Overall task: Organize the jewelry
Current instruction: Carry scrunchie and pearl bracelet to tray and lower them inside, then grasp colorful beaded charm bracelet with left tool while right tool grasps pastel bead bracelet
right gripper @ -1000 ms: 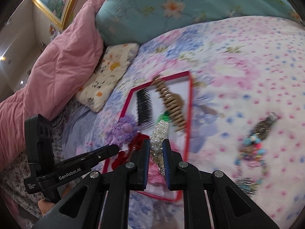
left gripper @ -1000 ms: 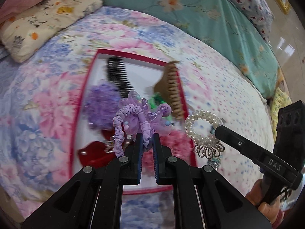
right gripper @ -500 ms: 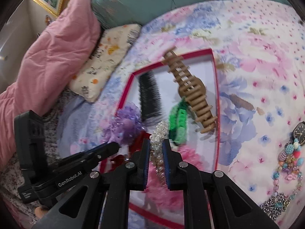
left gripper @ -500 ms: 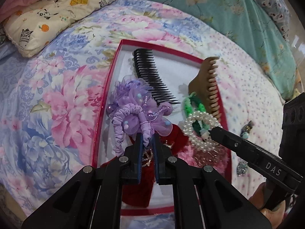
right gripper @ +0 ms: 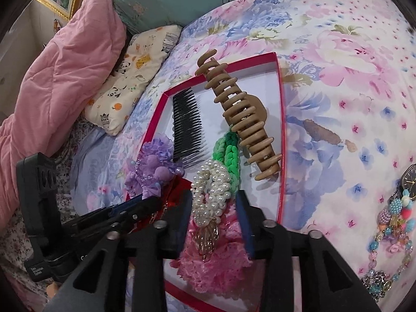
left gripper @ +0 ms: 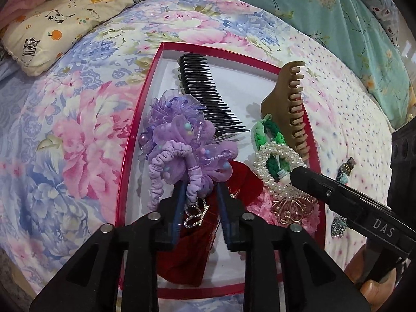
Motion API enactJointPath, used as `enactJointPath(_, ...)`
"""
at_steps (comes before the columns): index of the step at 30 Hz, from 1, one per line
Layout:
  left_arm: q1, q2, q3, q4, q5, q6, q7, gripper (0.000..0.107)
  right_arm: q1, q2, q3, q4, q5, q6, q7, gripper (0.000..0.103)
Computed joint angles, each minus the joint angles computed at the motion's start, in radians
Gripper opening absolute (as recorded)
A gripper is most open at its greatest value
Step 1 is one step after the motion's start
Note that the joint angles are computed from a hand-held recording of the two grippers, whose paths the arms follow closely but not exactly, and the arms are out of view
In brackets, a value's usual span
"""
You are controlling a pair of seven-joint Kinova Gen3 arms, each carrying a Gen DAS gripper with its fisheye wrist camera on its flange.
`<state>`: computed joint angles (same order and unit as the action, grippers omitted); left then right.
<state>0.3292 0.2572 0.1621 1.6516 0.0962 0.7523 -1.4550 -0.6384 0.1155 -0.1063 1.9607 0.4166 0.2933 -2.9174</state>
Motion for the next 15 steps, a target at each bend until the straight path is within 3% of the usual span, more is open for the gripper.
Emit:
enactJointPath(2,0.009,-0.005,-0.004,-0.001,-0.014,0.005,0.015,0.031,-0.01,-0.011,0.007,0.008,0.022,-0.003,-0.023,0.039)
enactJointPath(4,0.013,-0.015,-0.005,0.003,-0.021,0.004,0.024,0.044,-0.021,-0.027,0.011,0.016,0.065,0.005,-0.07,0.039)
enactJointPath(15,0.066,-0.07,-0.003,0.02,-0.123,-0.004,0.118,0.055,0.048,-0.163,-0.115,0.099,0.301,0.105,-0.36,0.039)
